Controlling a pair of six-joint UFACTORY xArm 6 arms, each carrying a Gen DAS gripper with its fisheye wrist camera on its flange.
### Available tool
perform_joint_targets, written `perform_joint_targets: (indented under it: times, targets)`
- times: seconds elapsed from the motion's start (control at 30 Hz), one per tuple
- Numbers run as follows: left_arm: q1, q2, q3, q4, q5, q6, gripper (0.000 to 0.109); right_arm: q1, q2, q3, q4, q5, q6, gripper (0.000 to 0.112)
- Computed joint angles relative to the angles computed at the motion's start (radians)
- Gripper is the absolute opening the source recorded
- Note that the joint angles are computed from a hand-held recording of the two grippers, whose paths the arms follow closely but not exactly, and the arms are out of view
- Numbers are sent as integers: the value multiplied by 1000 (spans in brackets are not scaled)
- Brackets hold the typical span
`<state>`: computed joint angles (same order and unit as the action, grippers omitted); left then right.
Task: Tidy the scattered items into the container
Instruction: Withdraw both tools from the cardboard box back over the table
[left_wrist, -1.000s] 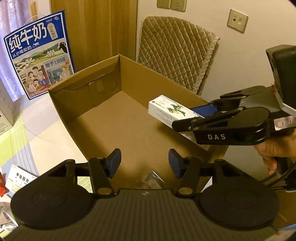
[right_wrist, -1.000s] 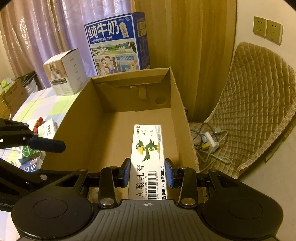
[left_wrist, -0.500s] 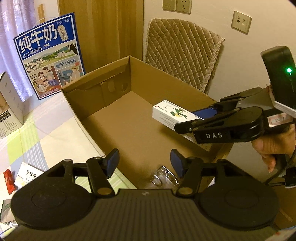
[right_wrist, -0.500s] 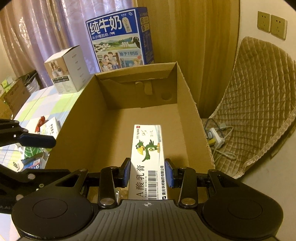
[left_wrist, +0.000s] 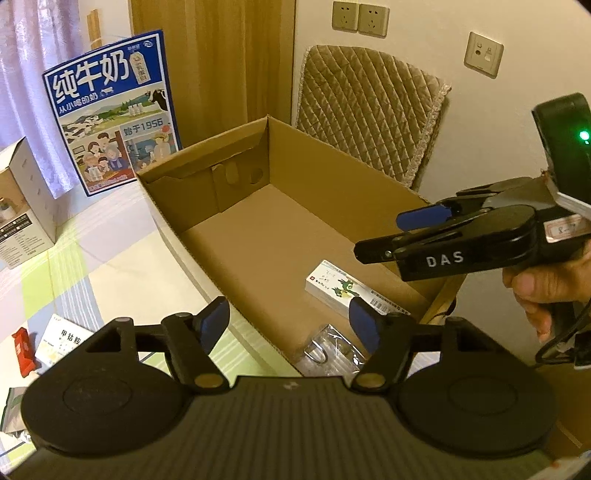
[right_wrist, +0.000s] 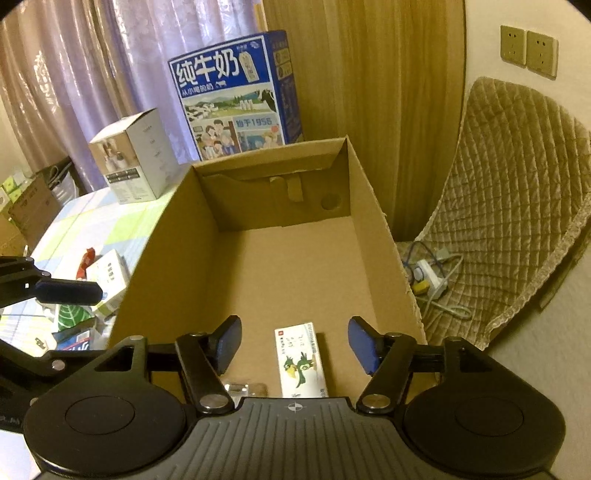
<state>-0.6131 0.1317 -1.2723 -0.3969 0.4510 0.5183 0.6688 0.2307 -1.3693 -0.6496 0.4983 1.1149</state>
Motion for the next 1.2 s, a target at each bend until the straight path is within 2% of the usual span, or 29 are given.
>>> perform_joint_targets:
  times: [0.1,0.27,0.4,0.57,0.77,1.03,1.2]
  targets:
    - [8,-31,29,7,-6,-9,76,23,-23,8,-26,22,17,80]
    - [30,-102,88,2,5,-20,81,69,-64,26,-83,59,52,90]
    - [51,-183,159,-6,2,-32,92,101,-90,42,-113,68,89,101]
    - [84,-296,264,22,-6,-62,102,139,-113,54,-114,89,105,101]
    - [163,-444,401,71,10,-109,102,192,-121,51,-101,92,127,101]
    - [331,-664,574,112,53,-88,102,280,-55,-34,-99,70,142,101]
    - [441,-774,651,134,95,-45,102,327,37,-136,-42,55,61,101]
